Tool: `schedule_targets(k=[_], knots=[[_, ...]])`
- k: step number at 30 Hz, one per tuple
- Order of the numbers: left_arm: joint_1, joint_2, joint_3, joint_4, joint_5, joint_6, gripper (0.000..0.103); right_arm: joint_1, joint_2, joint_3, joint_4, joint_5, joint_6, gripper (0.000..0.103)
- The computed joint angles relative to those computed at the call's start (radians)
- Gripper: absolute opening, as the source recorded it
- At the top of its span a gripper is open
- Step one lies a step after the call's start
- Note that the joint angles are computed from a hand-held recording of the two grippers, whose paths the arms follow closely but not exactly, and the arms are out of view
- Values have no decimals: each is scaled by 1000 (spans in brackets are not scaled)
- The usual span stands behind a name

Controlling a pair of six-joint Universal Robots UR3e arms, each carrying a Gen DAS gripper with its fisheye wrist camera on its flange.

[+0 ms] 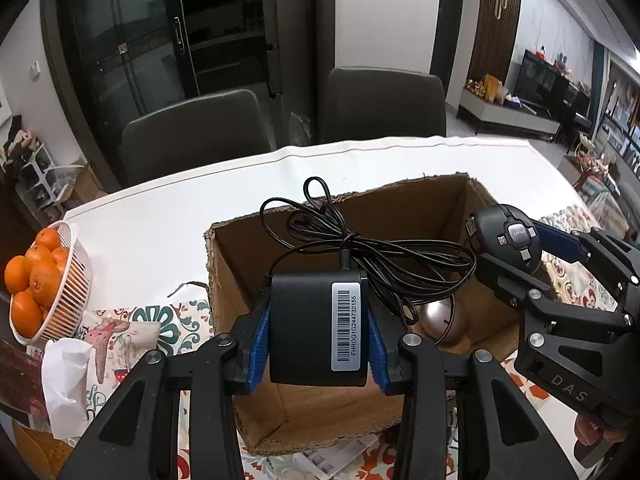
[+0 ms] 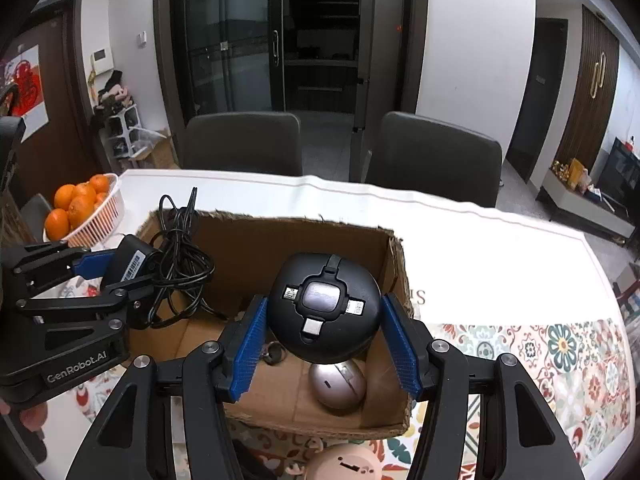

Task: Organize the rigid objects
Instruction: 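Carry the adapter and cable reel into the box and open both grippers, then withdraw both tools from the box toward the remaining items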

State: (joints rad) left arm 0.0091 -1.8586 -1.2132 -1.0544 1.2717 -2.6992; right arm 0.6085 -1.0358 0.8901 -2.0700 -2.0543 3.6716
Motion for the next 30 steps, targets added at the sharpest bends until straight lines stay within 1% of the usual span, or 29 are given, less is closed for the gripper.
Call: schedule_targets(k=[6, 8, 11, 17, 22, 25, 30], knots=[[-9, -24, 32, -38, 26, 0, 41, -10, 13, -9, 29, 35, 4, 57], [-10, -18, 27, -43, 25, -7, 41, -7, 10, -3, 24, 27, 10, 59], [-6, 12, -9, -11, 24, -9, 49, 5, 5, -2, 26, 3, 16, 61], [19, 110, -120, 49, 3, 3, 49, 34, -35, 44, 1, -42, 35, 61], [52, 221, -236, 98, -37, 10, 49, 75, -76, 89, -23, -105, 57, 61], [75, 281, -285, 99, -72, 20, 50, 107, -94, 106, -32, -143, 68, 61], [91, 378, -372, 124, -94, 33, 52, 143, -143, 177, -75, -184, 89, 61]])
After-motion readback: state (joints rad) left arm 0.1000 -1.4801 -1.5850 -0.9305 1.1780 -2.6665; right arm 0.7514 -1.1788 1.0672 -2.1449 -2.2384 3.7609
